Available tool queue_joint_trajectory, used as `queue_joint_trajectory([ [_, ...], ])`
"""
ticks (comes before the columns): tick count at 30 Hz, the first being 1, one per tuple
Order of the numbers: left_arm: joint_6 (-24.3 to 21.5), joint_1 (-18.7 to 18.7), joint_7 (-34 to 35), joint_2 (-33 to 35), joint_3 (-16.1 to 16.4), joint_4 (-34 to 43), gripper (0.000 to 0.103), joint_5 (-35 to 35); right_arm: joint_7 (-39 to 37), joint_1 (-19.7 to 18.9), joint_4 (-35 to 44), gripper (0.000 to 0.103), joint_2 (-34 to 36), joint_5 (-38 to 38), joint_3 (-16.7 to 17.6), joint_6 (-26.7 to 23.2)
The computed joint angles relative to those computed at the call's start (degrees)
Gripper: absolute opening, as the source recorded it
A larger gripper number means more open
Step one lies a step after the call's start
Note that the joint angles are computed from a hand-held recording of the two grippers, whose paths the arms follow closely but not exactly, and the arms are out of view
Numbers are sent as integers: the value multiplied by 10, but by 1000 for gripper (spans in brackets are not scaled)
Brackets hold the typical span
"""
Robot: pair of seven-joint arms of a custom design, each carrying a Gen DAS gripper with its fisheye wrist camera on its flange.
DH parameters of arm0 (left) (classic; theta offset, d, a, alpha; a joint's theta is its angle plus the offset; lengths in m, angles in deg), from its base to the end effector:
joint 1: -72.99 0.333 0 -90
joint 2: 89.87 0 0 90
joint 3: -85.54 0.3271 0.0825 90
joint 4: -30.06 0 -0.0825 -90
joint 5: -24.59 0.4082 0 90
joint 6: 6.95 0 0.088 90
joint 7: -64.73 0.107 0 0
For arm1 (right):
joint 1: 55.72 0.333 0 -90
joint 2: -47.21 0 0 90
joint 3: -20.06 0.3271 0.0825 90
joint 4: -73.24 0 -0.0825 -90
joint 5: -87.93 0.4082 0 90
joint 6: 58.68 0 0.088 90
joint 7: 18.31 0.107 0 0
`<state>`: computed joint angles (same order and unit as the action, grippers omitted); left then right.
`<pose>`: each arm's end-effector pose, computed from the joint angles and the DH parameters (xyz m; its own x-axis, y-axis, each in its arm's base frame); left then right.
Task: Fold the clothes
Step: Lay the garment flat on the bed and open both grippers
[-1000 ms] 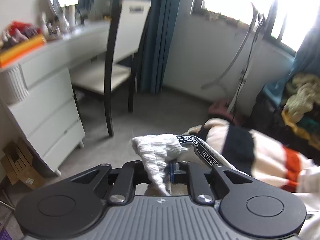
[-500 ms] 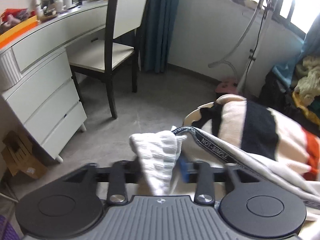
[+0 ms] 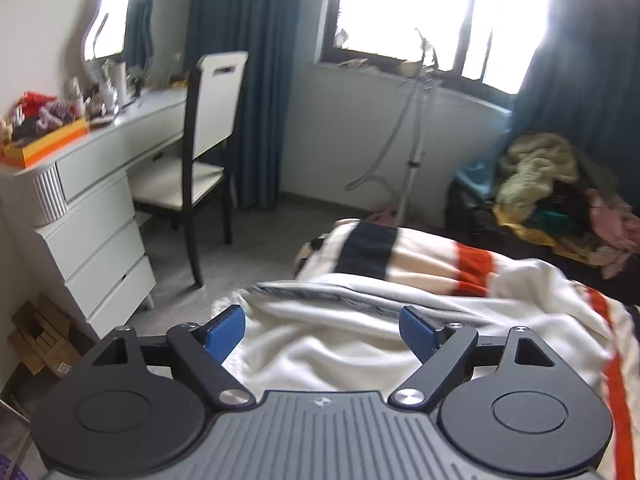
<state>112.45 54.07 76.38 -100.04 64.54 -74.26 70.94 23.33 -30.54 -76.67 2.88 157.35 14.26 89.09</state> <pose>0.4460 -0.3502 0.6736 0.3523 -0.9323 0.0825 -0.5392 -0.2742 -0.7963 0.3667 0.1062 0.5607 0.5398 -0.6373 -0.5499 -0.6591 0.0863 -0.7471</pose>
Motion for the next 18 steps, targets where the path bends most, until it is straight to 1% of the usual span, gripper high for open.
queue_joint_trajectory([
  [4,-66,-38,-44,9,-54,23,86,40,19,-63,-36,95,-95,-80,-19,-17],
  [6,-95,-63,-67,24,-74,40,86,64,35,-95,-46,95,-138,-127,-31,-32],
  [8,-117,-91,-93,42,-88,56,87,91,23,-113,-53,95,-168,-163,-51,-39],
  [10,-125,-119,-112,60,-94,65,90,106,5,-133,-63,95,-194,-195,-61,-34],
  [13,-139,-159,-129,93,-98,81,91,121,-18,-157,-78,95,-223,-233,-82,-31],
  [15,-144,-181,-131,115,-93,93,91,118,-31,-168,-84,95,-235,-248,-98,-30],
  [18,-151,-209,-130,142,-79,113,91,119,-47,-174,-92,95,-244,-250,-120,-18],
])
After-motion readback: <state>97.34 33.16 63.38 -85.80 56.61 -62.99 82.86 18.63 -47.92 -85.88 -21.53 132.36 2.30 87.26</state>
